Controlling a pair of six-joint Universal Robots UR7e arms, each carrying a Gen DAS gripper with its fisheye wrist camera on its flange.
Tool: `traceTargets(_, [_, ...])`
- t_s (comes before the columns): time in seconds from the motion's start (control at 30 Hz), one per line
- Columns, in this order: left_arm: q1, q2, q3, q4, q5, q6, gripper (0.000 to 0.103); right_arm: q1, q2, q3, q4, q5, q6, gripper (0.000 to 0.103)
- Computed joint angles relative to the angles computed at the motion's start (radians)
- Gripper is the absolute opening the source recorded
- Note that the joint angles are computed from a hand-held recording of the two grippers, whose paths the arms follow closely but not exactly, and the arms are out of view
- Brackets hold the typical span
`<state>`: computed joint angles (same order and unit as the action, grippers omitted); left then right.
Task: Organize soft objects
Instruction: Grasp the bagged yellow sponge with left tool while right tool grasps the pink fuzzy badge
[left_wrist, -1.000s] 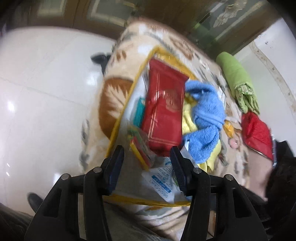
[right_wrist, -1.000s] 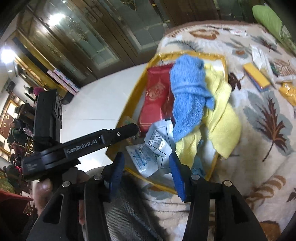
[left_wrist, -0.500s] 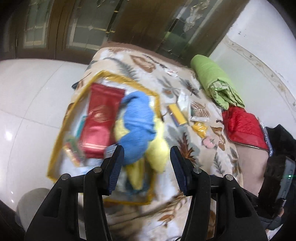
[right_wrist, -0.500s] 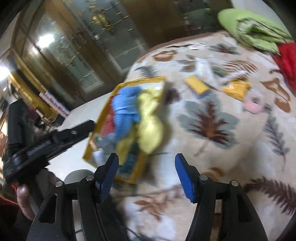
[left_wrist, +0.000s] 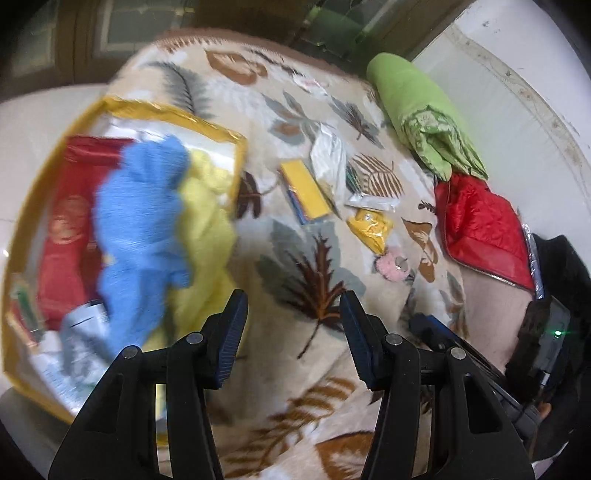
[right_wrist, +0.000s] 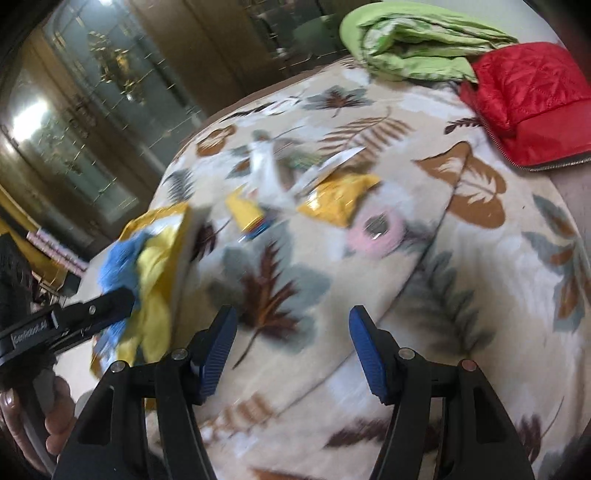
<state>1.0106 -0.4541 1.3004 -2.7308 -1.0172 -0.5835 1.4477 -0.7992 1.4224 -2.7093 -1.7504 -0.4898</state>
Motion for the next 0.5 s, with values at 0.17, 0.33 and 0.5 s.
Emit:
traceTargets(0.17, [0.028,0.065,-0.111,0.026,-0.045,-0.021,0.052,-0.013,0.07,-0.134,0.041,-0.019,-0.015,0.064])
traceTargets(0.33, [0.048,0.127,-0.228,0.089,-0.064,0.0,0.052,-0.009,0.15,-0.263,0.078,-0.069,-0.011,0.064])
traceTargets(0.5, [0.067,0.203,-0.384,0.221,-0.048,-0.007,0.052,-0.007,0.223,-0.364,0.102,-0.136,0.006,0.064])
